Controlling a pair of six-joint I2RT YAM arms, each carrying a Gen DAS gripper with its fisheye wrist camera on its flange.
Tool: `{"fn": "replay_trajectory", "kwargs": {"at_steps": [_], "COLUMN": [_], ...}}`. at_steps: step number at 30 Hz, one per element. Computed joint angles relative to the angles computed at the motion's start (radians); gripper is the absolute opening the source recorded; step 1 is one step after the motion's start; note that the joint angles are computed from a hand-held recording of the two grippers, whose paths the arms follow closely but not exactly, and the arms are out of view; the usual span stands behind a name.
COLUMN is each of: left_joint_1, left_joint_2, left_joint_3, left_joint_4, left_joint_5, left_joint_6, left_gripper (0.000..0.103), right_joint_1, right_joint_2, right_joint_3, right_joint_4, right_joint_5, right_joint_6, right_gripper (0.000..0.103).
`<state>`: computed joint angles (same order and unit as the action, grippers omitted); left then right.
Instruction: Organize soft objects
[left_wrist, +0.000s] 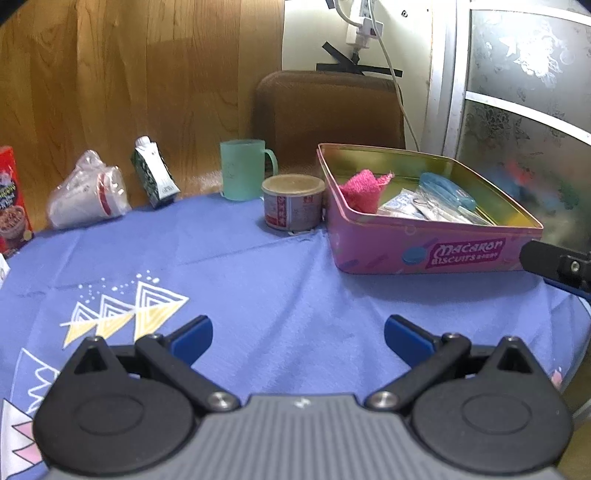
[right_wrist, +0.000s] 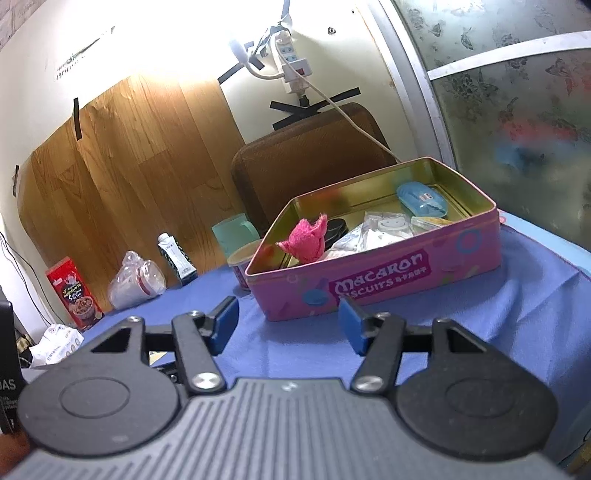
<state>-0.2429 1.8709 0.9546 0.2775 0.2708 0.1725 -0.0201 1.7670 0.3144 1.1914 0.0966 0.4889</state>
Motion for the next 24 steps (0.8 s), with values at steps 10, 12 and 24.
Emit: {"fn": "replay_trajectory", "kwargs": {"at_steps": [10, 12, 24], "left_joint_1": [-0.036, -0.043, -0.065], "left_joint_2": [-0.016, -0.014, 0.017], "left_joint_3": [-0.026, -0.024, 0.021], "left_joint_4": [0.040, 0.040, 0.001], "left_joint_5": [-0.055, -0.067, -0.091], "left_joint_6": [0.027, 0.031, -0.005], "left_gripper": [0.103, 0.103, 0.103], "right_joint_1": [-0.033, -0.036, -0.065], "right_joint_2": [0.022, 0.021, 0.058], "right_joint_3": [-0.021, -0.022, -0.005], "right_joint_4": [0.052, 0.049, 0.046], "right_joint_5": [-0.030, -0.031, -0.061], "right_joint_6": [0.021, 0.028, 0.062], "right_gripper": [0.064, 0.064, 0.065]}}
